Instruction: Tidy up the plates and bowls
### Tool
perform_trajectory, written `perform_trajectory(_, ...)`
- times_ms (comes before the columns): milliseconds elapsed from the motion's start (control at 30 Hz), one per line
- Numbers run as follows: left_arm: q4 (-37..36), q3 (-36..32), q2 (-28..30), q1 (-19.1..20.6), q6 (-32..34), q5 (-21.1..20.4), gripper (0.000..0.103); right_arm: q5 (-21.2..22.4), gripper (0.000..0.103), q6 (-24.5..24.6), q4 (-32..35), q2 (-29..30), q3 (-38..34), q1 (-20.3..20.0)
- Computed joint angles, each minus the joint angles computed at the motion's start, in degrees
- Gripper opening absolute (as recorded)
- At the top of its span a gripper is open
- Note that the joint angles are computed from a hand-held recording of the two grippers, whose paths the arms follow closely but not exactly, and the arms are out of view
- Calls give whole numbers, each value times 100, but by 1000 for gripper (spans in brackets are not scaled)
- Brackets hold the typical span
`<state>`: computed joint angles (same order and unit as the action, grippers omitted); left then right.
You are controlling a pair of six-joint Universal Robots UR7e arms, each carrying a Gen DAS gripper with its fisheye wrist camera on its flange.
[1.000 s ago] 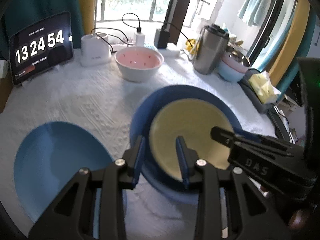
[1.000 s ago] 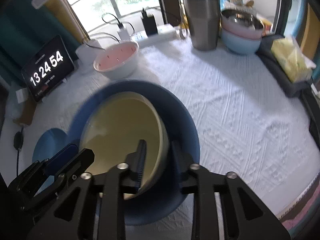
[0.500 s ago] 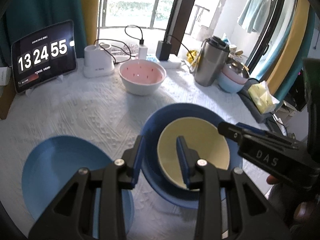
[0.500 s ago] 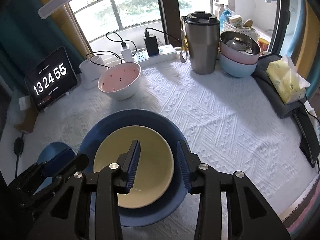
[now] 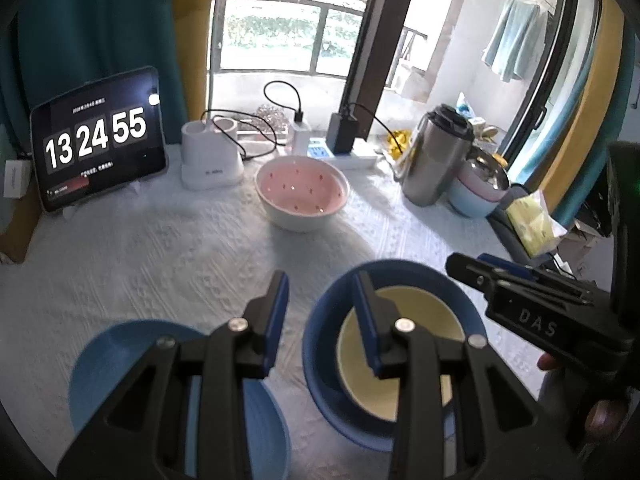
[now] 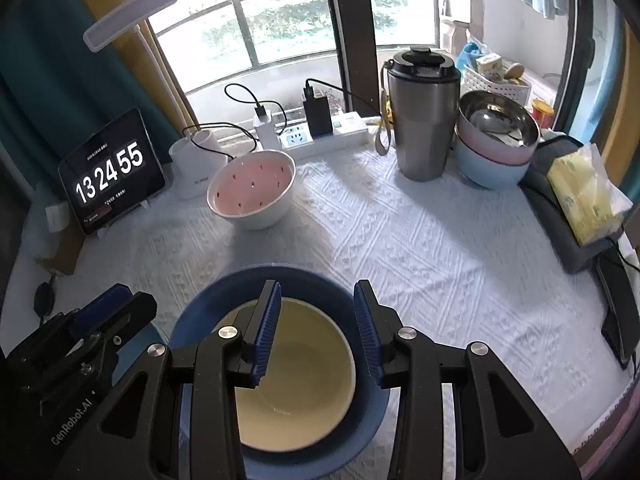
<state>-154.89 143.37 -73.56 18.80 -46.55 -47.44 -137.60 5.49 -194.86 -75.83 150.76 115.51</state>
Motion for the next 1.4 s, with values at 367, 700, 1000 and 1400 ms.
perform_trajectory(367,-151,-319,271,321,319,185,35,324,40,-669,-149,-17,-232,-369)
perform_trajectory(700,-399,-616,627,607,699,276,36,667,40,-1422,-292,-9,-454,-764)
perform_trajectory(1000,-593,-936,991,992,985,416,45,1208,40,-2120,-287,131,-791,-1124)
perform_trajectory(1400,-716,-1352,1510,1493,1254,324,45,1762,40,-2628,21,462,-1292,-1620)
